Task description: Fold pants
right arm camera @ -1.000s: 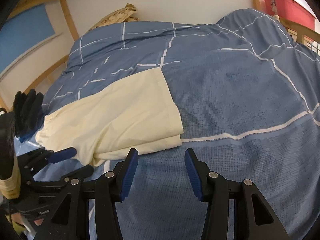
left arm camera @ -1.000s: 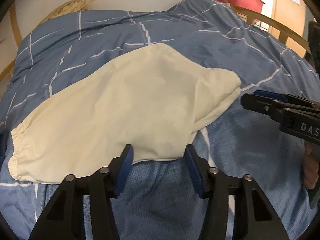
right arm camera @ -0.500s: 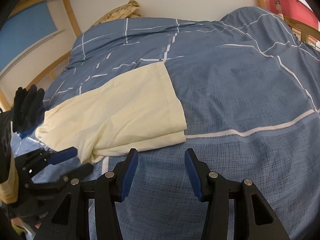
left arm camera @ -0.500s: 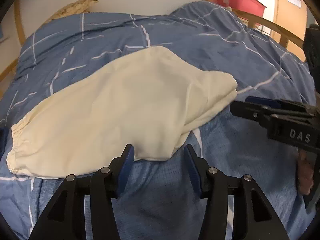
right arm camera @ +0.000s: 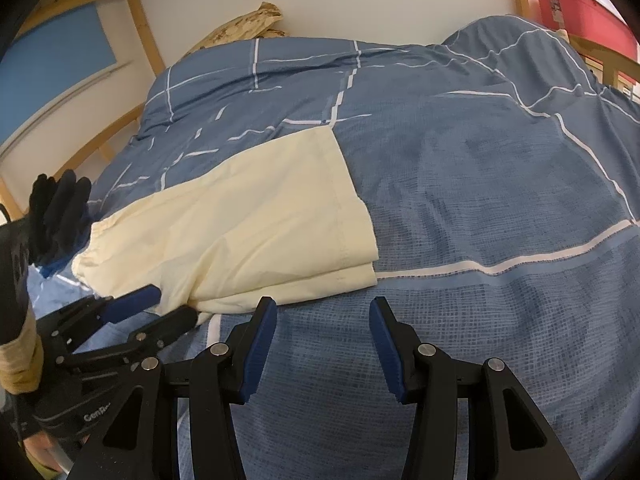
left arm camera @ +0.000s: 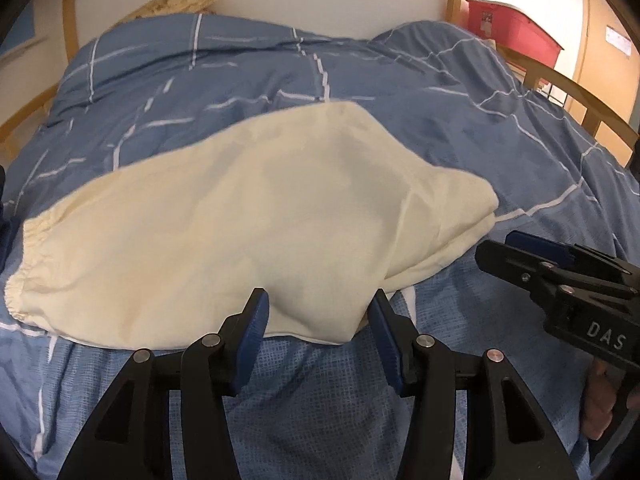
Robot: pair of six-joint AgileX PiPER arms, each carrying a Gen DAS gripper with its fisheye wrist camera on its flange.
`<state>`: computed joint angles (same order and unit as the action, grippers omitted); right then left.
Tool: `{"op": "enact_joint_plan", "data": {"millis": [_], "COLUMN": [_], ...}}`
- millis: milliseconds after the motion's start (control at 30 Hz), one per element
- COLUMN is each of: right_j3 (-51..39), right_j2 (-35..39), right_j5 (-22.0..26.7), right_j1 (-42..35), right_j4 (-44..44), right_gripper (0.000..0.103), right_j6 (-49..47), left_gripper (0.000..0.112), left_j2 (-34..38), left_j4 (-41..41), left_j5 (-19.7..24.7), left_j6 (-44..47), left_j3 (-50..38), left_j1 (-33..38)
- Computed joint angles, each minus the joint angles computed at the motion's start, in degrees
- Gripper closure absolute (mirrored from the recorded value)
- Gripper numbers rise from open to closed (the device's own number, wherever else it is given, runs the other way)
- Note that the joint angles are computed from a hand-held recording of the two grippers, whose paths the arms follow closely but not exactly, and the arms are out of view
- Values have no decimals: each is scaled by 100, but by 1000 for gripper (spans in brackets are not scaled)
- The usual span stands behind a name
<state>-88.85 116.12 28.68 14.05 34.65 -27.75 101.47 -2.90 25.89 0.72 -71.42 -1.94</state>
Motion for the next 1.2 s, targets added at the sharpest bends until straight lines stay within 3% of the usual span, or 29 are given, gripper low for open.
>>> {"op": "enact_joint_plan", "data": {"millis": [167,333,467,633,733,833,1033,1200], "right_j3": [-2,34,74,141,182,52,-374,-449], "right_j2": [21,-5,-35,-68,-62,105,597,820], "right_j5": [-14,-46,-91,-178,-172,50,543,753], "right_j1": [5,-1,-4,-30,-165,-329,-531,-672], "right_j4": [43,71,143,272,953,1691,2095,2888], "right_gripper": [55,55,55,55,55,55,55,54], "right_j6": [-47,-19,-80,-155,-551,-847,-573,-976], "left_gripper": [88,100,101,98,96,96,95,94], "left_j2": [36,-183,-415,-170,-169,-160,-157,-126], "left_j4": [251,404,342,370,264,160,83,214], "left_j5": [67,2,18,206,136,138,78,93], "left_j6": [-227,-199,-28,149,218,297,383,266], "left_j3": [-28,174,331,149,209,210,267,262], "left_j1": [-50,-96,-46,-100,-76,-59,-30,-69]}}
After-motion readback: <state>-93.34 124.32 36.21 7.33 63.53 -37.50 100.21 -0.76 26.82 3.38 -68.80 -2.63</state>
